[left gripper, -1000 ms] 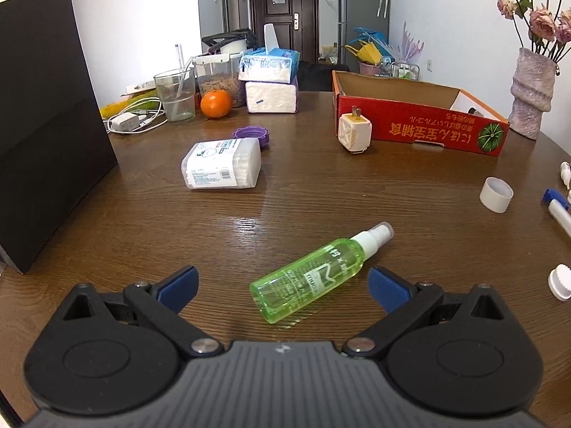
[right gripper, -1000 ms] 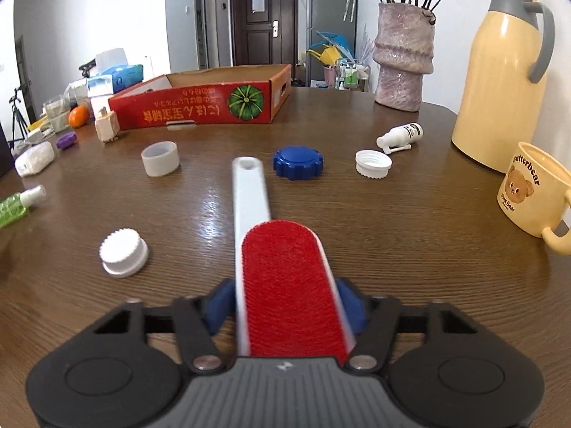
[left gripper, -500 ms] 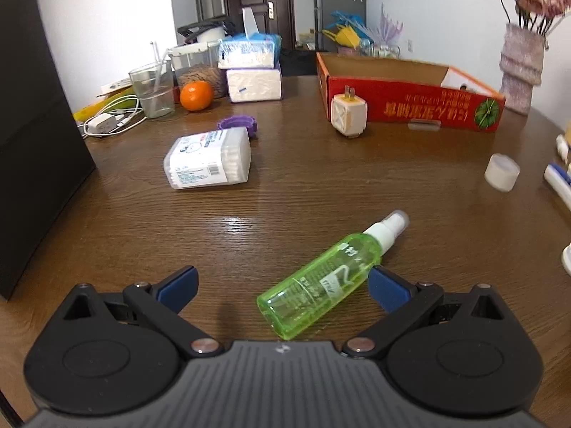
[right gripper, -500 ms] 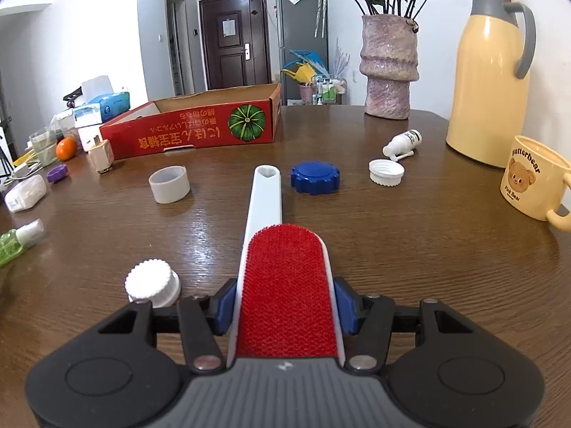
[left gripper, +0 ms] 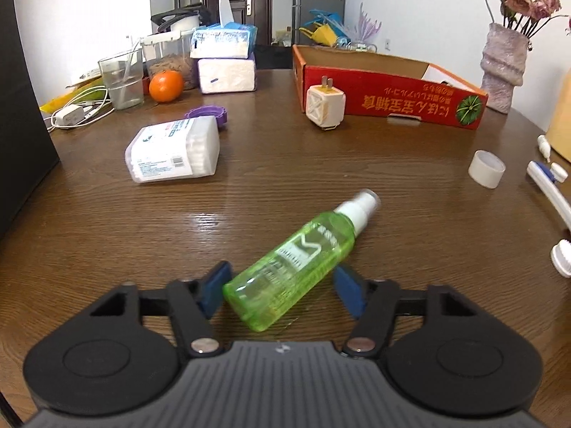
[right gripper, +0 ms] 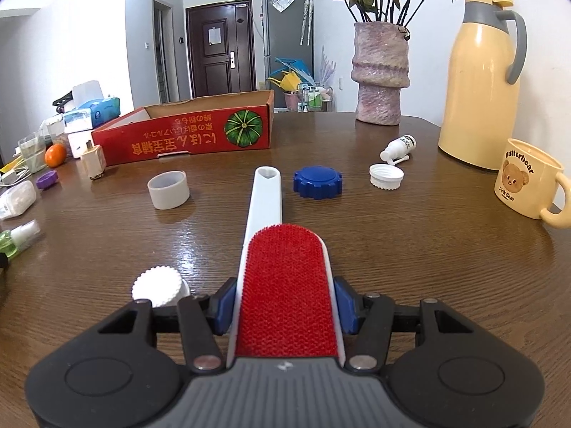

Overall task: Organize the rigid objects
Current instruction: 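Grasp the green spray bottle with the left gripper while the right gripper grasps the lint roller handle, then carry the spray bottle and lint roller toward the red cardboard box with both grippers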

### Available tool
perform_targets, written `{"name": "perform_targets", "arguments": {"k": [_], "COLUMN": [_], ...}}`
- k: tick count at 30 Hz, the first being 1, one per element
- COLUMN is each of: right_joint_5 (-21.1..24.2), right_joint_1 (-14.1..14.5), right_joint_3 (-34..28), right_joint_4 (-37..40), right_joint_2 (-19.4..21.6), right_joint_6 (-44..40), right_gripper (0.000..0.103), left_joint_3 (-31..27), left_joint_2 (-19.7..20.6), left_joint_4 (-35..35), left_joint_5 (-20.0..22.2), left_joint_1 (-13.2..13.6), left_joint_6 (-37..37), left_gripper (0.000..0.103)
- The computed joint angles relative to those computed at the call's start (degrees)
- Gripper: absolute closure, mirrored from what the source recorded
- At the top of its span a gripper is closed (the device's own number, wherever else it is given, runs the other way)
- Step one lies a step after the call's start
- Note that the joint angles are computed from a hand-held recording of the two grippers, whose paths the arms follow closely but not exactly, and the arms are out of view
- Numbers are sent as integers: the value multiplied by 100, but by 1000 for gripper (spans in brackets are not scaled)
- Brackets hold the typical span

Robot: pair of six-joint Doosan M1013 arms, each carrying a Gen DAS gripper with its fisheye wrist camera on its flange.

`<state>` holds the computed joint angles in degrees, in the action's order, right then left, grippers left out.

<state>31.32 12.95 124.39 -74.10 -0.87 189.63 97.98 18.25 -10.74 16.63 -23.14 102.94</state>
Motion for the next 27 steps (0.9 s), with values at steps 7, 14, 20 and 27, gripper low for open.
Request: {"name": "perform_targets", "arguments": {"k": [7, 14, 20, 27], "right_joint_5": [61, -5, -112, -163], "right_joint_1": [34, 14, 7, 35], "right_joint_3": [-8, 21, 69, 173], "right_joint_4": [-24, -110, -241, -663], "right_joint_2": [14, -13, -54, -158], "right_joint_6": [9, 121, 326, 768], "right_gripper": [48, 48, 48, 49], "left_joint_3": [110, 289, 376, 450], "left_joint_2": [-68, -200, -275, -367], "left_joint_4": [-827, -779, -713, -639], "left_joint_5": [-96, -355, -406, -494], "left_joint_1": [7, -59, -85, -136], "left_joint_6": [649, 482, 271, 114], "left_gripper": [66, 69, 69, 70]}}
